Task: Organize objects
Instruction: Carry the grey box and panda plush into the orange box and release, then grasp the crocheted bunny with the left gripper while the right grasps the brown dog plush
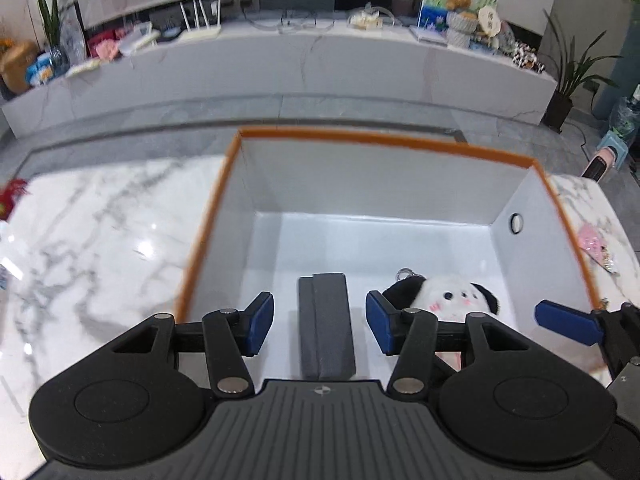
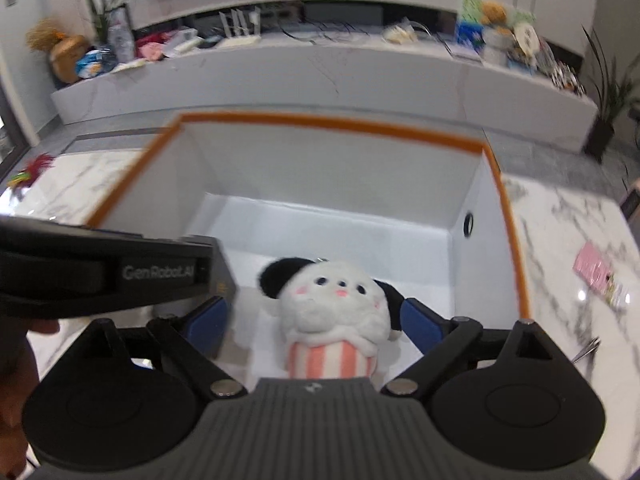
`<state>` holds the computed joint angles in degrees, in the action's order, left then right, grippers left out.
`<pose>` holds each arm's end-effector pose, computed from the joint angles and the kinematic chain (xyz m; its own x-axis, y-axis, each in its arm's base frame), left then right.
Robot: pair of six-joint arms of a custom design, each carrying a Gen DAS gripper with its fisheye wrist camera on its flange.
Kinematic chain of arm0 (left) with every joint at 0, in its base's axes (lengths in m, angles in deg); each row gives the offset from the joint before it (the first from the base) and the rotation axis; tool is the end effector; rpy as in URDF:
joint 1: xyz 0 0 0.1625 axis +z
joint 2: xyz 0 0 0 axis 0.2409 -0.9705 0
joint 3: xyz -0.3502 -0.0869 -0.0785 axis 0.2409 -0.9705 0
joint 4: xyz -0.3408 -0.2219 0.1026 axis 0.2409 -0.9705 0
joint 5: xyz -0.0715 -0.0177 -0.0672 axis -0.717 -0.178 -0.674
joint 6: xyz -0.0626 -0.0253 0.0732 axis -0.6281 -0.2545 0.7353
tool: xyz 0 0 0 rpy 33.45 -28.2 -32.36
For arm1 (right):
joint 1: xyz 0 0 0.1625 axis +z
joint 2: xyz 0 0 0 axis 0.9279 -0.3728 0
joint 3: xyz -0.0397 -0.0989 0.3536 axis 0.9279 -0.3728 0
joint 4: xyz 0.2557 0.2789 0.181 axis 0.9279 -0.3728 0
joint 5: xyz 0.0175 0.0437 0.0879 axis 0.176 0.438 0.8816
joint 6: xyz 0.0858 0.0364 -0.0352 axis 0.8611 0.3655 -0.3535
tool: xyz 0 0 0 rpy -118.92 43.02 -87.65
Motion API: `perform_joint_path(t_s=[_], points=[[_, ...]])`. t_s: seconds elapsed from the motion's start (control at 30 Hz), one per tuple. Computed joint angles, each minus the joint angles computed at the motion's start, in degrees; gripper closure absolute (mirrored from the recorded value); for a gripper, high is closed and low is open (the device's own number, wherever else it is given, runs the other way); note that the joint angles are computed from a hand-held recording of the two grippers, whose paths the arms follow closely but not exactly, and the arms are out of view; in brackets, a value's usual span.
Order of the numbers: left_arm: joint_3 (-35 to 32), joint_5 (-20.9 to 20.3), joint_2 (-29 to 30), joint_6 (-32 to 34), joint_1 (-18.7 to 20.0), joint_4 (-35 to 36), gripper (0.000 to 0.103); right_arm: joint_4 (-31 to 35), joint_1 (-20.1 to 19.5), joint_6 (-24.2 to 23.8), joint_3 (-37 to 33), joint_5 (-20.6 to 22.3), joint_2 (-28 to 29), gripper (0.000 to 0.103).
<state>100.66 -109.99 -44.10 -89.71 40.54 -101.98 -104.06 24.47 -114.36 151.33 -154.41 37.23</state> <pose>-0.2326 -0.7099 0.0557 -0.6608 -0.3543 -0.6616 0.2071 0.7612 -0.6145 0.1400 -0.7526 0.1234 -0.6196 -0.5451 0.5647 -0.7440 0.6372 -0.2013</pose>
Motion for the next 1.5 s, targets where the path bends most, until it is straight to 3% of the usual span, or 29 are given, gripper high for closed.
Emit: perform_joint_path(t_s=[0.07,0.13,0.23,0.4,0.5,0.6,0.7,0.9,1.07,1.3,1.5], points=[[4.39,1.24,-2.87,-1.85,-1.90,-0.76,0.042,-1.96,-0.09,-1.63,4.96,1.46,-3.87,0.004],[10.04,1.86,-5.95,-4.82,-3.90,-2.96,0.032,-3.12,-0.57,-2.31,9.65,2.87,-7.79,0.004],[16.28,1.17,-9.38,-7.21,-6.04,-4.06,0.031,-3.50,-1.61,-2.81,15.31,4.55,-12.97,0.004],[25.50,-3.51,-13.97,-13.69,-7.29,-2.91,0.031,-7.16,-3.77,-6.25,23.56,6.08,-20.47,0.002],[28.27,-5.31,-14.94,-13.85,-6.84,-2.39,0.031,-6.40,-6.67,-4.44,27.10,9.02,-24.16,0.002],[30.76,-4.14,-14.75,-6.99,-5.93,-9.83,0.031,-3.37,-9.27,-4.19,28.14,10.76,-26.33,0.002],[32.08,-5.97,-14.14,-1.54,-4.83,-16.83,0.031,-1.78,-10.21,-3.36,26.12,10.57,-25.64,0.002],[30.71,-4.81,-12.58,-0.58,-3.81,-13.66,0.030,3.01,-11.90,-0.88,22.02,11.69,-23.54,0.002],[30.85,-6.75,-12.83,0.73,-2.75,-14.92,0.026,4.50,-12.54,-0.48,19.42,9.19,-20.85,0.002],[28.90,-7.97,-11.47,1.08,-1.72,-15.24,0.024,1.18,-12.98,1.66,18.11,8.74,-18.60,0.001],[27.80,-7.66,-10.32,1.06,-1.27,-14.79,0.020,-2.53,-12.85,-0.37,17.61,6.83,-16.95,0.001]])
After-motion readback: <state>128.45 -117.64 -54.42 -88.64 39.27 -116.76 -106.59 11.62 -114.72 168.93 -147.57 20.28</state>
